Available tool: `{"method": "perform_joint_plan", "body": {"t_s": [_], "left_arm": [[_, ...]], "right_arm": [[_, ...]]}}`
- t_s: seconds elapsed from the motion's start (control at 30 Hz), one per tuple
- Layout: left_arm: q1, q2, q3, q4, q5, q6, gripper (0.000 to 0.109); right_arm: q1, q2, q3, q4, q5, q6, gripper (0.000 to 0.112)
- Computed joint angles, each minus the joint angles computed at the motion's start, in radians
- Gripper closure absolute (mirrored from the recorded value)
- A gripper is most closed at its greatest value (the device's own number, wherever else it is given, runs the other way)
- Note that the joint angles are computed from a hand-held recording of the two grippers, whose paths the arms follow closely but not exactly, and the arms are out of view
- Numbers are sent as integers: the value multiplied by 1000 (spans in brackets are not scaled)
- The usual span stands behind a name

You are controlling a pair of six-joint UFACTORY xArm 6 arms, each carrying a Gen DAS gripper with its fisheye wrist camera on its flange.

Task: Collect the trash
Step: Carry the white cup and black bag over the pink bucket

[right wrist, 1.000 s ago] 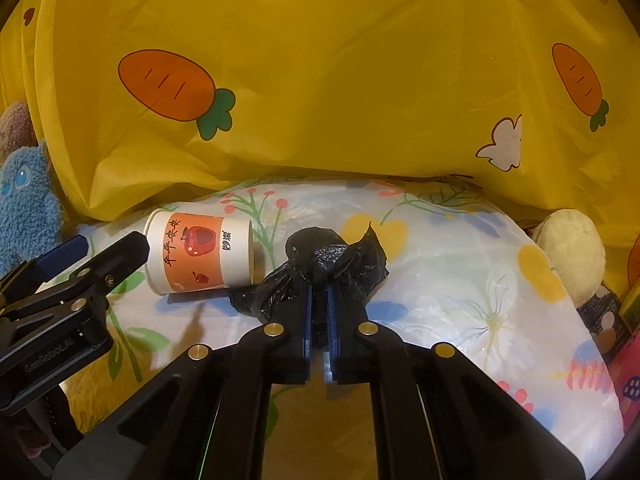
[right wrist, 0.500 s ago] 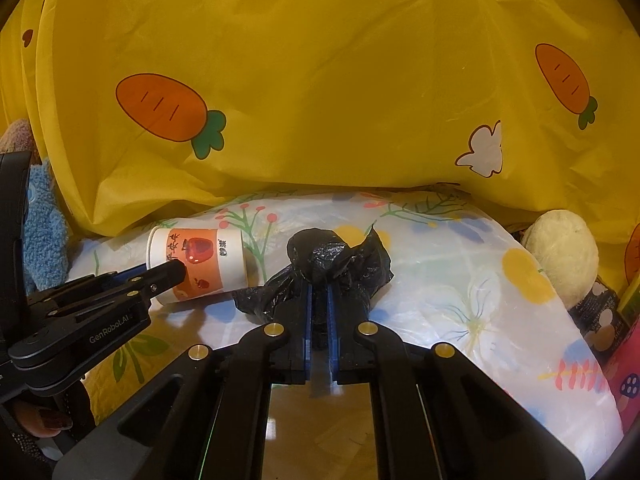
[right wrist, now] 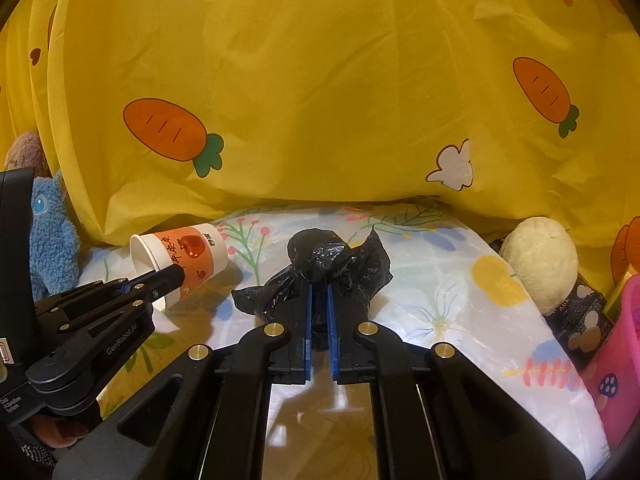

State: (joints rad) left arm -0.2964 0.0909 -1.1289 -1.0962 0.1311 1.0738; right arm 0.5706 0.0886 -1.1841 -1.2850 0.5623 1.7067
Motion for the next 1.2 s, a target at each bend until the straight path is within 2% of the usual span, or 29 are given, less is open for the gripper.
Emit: {"method": "perform_joint_plan", "body": {"t_s": [0.13,0.23,0.37,0.57,0.7,0.9,1.0,1.2], "left_arm": [[-63,-103,89,-15,-53,26,107],[-119,-196,154,-91,-59,111,107],[-209,-316,243,-117,-63,140,107],[-353,-415,331,-91,-69,84,107],[-443,-428,360,-44,-79,24,107],[-563,-402,359,10,-116,-38,107],[-601,-366,333,-1,-124,-35,107],[-645,-298,273,-69,-117,22,107]], "right_arm": [[19,-111,94,-25,42,15,105],[42,-207,172,-28,94,34,105],[82,-354,292,-30,187,66,105],[133,-586,476,16,353,74,105],[145,-728,586,61,441,63,105],[82,-887,709,113,478,39,105],[51,-938,749,122,504,21,105],[-35,-1071,837,152,501,-6,105]]}}
